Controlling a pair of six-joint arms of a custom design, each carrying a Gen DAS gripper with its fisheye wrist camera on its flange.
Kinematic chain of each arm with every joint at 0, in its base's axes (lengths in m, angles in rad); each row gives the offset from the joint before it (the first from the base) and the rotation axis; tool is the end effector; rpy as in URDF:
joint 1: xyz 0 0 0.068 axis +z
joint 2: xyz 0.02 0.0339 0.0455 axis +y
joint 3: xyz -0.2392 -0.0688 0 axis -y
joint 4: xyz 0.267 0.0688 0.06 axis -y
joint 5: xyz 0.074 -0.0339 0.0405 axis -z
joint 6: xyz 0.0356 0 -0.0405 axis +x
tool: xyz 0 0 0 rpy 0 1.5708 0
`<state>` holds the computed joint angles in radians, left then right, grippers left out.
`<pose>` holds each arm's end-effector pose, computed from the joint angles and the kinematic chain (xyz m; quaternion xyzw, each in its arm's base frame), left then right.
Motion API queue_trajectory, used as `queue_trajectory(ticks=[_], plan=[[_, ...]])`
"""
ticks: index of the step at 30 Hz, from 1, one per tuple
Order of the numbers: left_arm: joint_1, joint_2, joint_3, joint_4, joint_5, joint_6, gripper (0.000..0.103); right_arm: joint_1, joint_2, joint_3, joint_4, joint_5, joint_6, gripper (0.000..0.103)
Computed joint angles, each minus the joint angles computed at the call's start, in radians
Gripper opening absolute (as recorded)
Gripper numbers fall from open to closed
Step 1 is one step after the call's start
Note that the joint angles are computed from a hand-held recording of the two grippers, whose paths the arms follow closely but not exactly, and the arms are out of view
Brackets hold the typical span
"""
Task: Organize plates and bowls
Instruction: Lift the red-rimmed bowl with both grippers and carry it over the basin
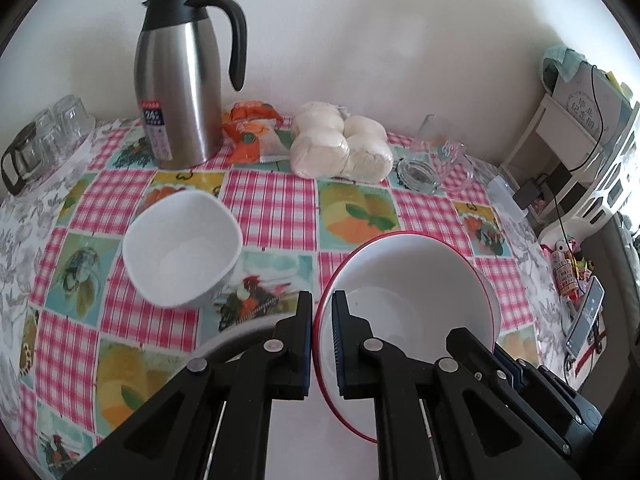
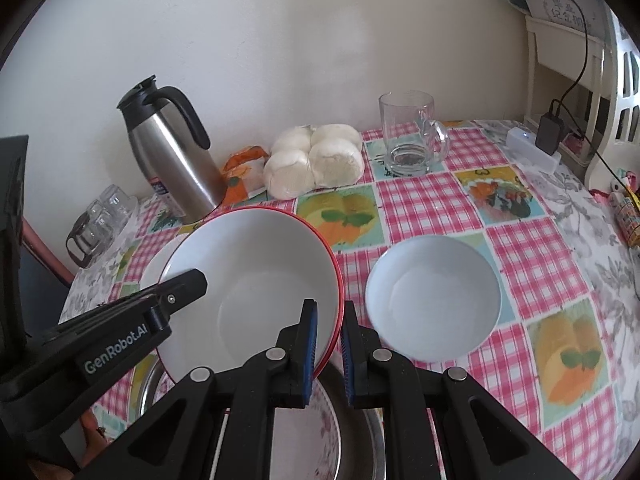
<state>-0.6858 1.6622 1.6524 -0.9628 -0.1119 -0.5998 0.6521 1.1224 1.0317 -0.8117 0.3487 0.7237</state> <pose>0.2896 -0.2319 0.3187 0.0246 0.9539 -0.1336 0.2675 0.2094 0.1446 0.2803 0.0902 0.9277 0.0785 0.3536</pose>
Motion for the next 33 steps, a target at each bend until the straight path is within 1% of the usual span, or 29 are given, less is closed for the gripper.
queue_trajectory(ticks=[10, 16, 29, 33], plan=[[-0.014, -0.076, -0.107, -0.041, 0.004, -0.036, 0.009, 0.089, 0.003, -0.006, -0.055, 0.031, 0.067, 0.012], [-0.024, -0.095, -0.135, -0.076, -0.005, -0.058, 0.009, 0.132, 0.013, -0.006, -0.082, 0.034, 0.106, 0.013], [-0.052, -0.09, -0.125, -0.175, -0.033, -0.101, 0.009, 0.156, 0.032, 0.003, -0.112, -0.011, 0.131, 0.013], [-0.049, -0.091, -0.131, -0.196, -0.023, -0.116, 0.009, 0.16, 0.04, 0.006, -0.12, -0.029, 0.136, 0.013]])
